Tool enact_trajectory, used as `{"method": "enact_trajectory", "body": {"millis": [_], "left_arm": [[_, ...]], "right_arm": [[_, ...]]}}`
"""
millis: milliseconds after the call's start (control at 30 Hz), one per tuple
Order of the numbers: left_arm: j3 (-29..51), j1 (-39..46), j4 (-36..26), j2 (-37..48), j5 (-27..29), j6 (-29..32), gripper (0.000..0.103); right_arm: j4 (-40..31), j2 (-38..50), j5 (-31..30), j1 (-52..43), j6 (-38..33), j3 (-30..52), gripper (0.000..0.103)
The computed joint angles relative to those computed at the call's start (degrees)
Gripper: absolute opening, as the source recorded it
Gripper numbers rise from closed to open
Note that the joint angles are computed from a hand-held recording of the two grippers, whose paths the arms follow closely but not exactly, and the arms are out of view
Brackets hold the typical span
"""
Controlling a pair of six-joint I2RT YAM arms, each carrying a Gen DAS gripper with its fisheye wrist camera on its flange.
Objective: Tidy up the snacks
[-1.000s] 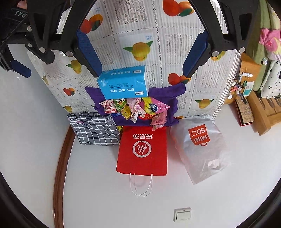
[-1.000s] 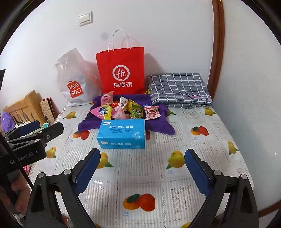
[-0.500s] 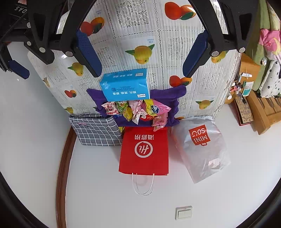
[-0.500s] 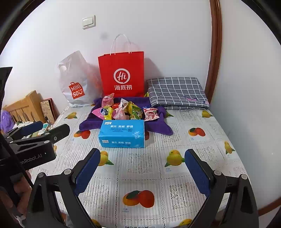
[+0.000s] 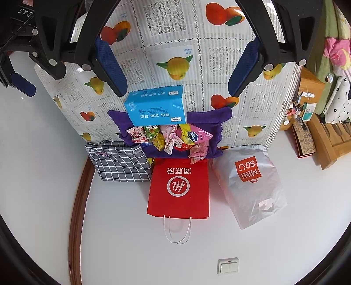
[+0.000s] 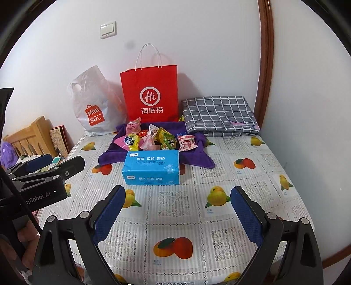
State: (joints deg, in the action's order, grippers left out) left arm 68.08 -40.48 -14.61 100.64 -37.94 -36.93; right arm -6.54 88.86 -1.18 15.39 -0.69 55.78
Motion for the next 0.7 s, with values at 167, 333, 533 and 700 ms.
{"method": "enact_trajectory", "body": {"millis": [167,333,533,700], "left_arm": [[0.2,-0.1,-0.2,0.0,-0.1,-0.3,0.093],[0.1,-0.1,-0.2,0.1,-0.2,-0.4,0.093],[0.3,0.0,-0.6,0.0,-0.1,-0.4,0.093],[0.3,0.0,-0.4,0.0,-0.1,-0.4,0.093]], "right_arm": [[0.2,-0.5,-0.1,-0.2,0.0,-0.4,0.096],[0.1,-0.6,0.1,-0.2,0.0,-0.3,0.096],[0.0,-0.9,0.3,0.0,0.2,-0.3,0.096],[0.0,-0.9,0.3,-0.1,0.1,-0.3,0.096]]}}
